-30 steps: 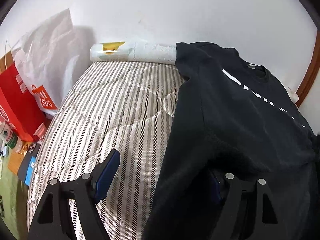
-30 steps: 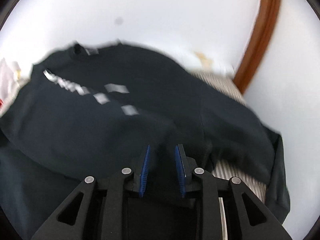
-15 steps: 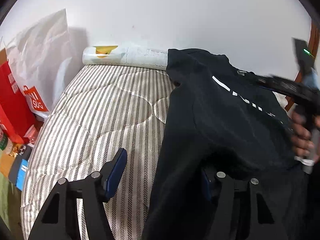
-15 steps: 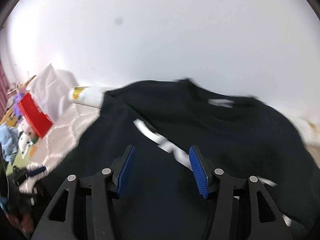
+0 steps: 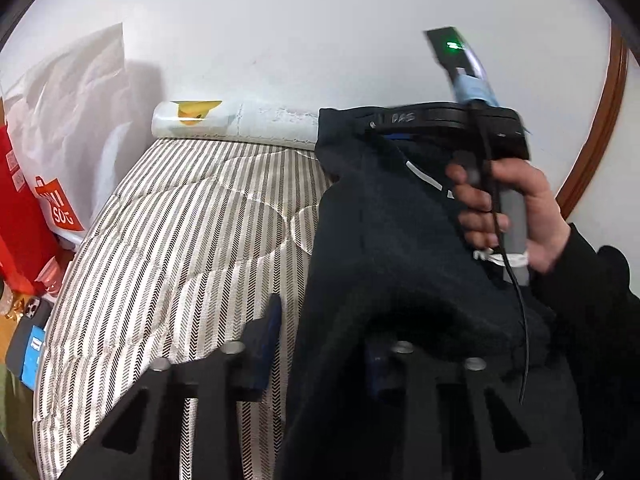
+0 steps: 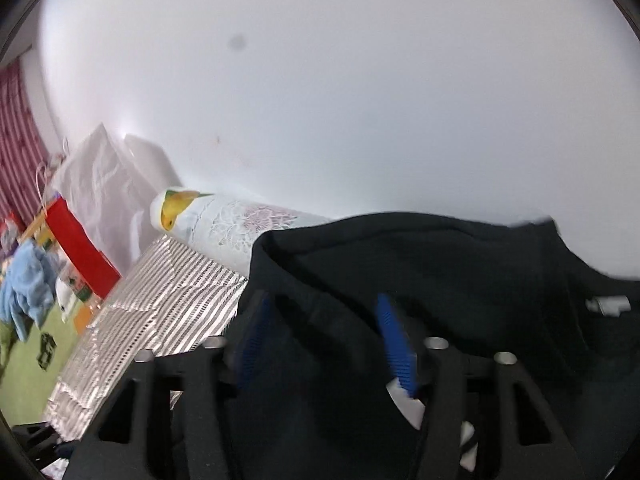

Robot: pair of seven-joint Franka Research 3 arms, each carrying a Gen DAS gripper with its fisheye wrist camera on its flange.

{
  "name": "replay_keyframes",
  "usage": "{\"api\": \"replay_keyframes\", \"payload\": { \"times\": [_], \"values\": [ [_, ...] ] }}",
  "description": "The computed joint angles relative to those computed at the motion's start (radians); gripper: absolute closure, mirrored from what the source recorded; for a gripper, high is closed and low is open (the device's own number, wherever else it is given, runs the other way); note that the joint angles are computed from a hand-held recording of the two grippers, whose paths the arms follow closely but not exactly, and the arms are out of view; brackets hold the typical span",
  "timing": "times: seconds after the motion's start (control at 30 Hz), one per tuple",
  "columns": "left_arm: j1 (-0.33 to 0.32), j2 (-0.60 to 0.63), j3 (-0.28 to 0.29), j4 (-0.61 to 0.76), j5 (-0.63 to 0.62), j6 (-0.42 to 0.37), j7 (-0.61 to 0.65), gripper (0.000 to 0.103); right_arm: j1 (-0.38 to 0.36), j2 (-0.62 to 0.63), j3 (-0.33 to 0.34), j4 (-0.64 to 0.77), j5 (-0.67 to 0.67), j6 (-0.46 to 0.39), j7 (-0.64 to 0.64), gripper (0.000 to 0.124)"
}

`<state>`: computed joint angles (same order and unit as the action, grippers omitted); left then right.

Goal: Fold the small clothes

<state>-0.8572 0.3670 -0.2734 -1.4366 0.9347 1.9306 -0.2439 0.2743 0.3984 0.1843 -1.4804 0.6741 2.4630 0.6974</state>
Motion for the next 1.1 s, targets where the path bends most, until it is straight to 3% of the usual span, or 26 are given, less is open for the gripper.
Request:
{"api": "replay_keyframes", "payload": {
  "times": [0.03,0.13,0.2,0.27,0.43,0.47,0.53,0.57,0.6,0.73,0.8,0.83,0.97,1.1],
  "values": [
    [0.006,-0.011,0.0,-0.017,-0.004,0.015,-0.009,0.094,0.014,0.004,-0.002,0.003,-0.021,0.012,0.0,0.115],
    [0.001,-0.04,0.001,-0.049,0.002,-0.04,-0.078,0.095,0.004,-0.012,0.037,-0.013,0.051,0.057,-0.081,0.115],
    [0.025,-0.085,-0.007,-0.116,-0.011,-0.01,-0.153,0.095,0.01,-0.012,0.053,-0.008,0.096,0.079,-0.104,0.115],
    [0.054,-0.105,-0.022,-0.154,-0.036,0.027,-0.186,0.095,0.045,0.009,0.04,0.016,0.067,0.095,-0.06,0.115],
    [0.071,-0.083,-0.039,-0.126,-0.074,-0.004,-0.162,0.092,0.078,0.041,0.031,0.007,-0.002,0.158,-0.005,0.113],
    [0.072,-0.083,-0.04,-0.124,-0.077,-0.005,-0.161,0.09,0.066,0.036,0.042,0.001,0.011,0.156,-0.015,0.111],
    [0.073,-0.08,-0.04,-0.118,-0.085,-0.01,-0.156,0.088,0.041,0.022,0.048,0.008,0.032,0.095,-0.004,0.093],
    [0.072,-0.078,-0.04,-0.115,-0.088,-0.013,-0.153,0.086,0.032,0.013,0.048,0.004,0.043,0.077,-0.003,0.078],
    [0.069,-0.072,-0.041,-0.102,-0.092,-0.03,-0.145,0.083,0.024,-0.006,0.046,-0.014,0.059,0.08,-0.009,0.075],
    [0.054,-0.05,-0.038,-0.062,-0.099,-0.072,-0.125,0.067,-0.001,-0.123,0.018,-0.132,0.105,0.09,-0.029,0.075],
    [0.045,-0.043,-0.034,-0.05,-0.091,-0.089,-0.121,0.038,-0.001,-0.173,-0.007,-0.181,0.095,0.087,-0.008,0.075],
    [0.039,-0.034,-0.031,-0.035,-0.09,-0.109,-0.117,0.035,-0.009,-0.22,-0.027,-0.223,0.086,0.077,0.009,0.075],
    [0.03,-0.029,-0.026,-0.021,-0.096,-0.138,-0.11,0.035,-0.033,-0.374,-0.092,-0.353,0.051,0.053,0.039,0.073],
    [0.0,-0.009,-0.024,0.028,-0.063,-0.189,-0.078,0.035,-0.069,-0.528,-0.166,-0.483,0.038,0.056,0.014,0.064]
  ]
}}
